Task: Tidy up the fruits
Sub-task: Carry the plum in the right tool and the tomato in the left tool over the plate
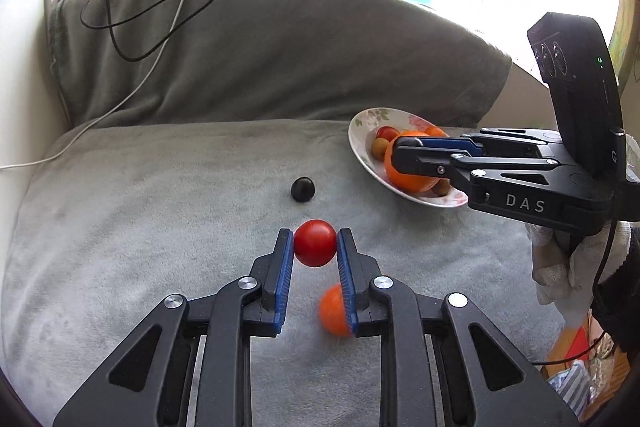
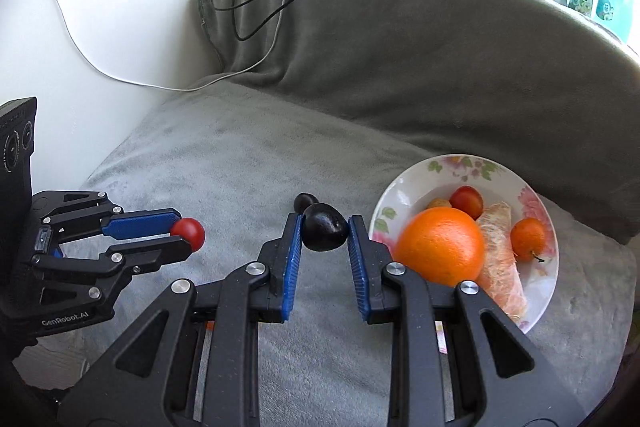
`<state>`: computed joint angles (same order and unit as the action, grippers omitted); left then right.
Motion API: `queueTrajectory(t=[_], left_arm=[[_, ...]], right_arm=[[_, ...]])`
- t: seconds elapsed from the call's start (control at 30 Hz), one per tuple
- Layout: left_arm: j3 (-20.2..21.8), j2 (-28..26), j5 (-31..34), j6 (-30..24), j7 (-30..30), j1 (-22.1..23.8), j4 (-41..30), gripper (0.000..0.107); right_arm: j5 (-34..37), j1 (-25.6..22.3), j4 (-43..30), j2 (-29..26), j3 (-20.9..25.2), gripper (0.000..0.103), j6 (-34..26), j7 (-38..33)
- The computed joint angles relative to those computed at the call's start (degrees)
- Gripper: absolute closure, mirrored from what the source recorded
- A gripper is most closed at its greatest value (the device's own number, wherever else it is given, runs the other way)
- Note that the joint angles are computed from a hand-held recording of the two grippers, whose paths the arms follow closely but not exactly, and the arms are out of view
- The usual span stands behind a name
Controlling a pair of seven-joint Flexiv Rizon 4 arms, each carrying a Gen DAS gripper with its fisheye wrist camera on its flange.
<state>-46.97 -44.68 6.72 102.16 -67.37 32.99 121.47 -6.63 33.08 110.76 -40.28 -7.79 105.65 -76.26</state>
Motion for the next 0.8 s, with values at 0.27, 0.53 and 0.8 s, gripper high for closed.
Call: queueTrajectory(t=[0.27,0.53,0.8], left_arm=[[-1.66,-1.2,-0.4,-1.27,1.72,-2.45,-4.05,0.086],[-2.14,-3.11,-3.16,-3.63,4.74,-6.5,-9.58,0.086],[-1.21,-4.75,-6.08,-5.57,8.07,-11.44,-14.23,0.086]], right_arm=[[4.05,-0.19,4.71,2.57,-2.54,0.079,3.18,-1.04],[6.68,-1.28,7.24,3.8,-2.85,0.079,4.25,-2.45],[7.51,-3.55,8.06,3.63,-1.35,0.079,5.0,-2.89]])
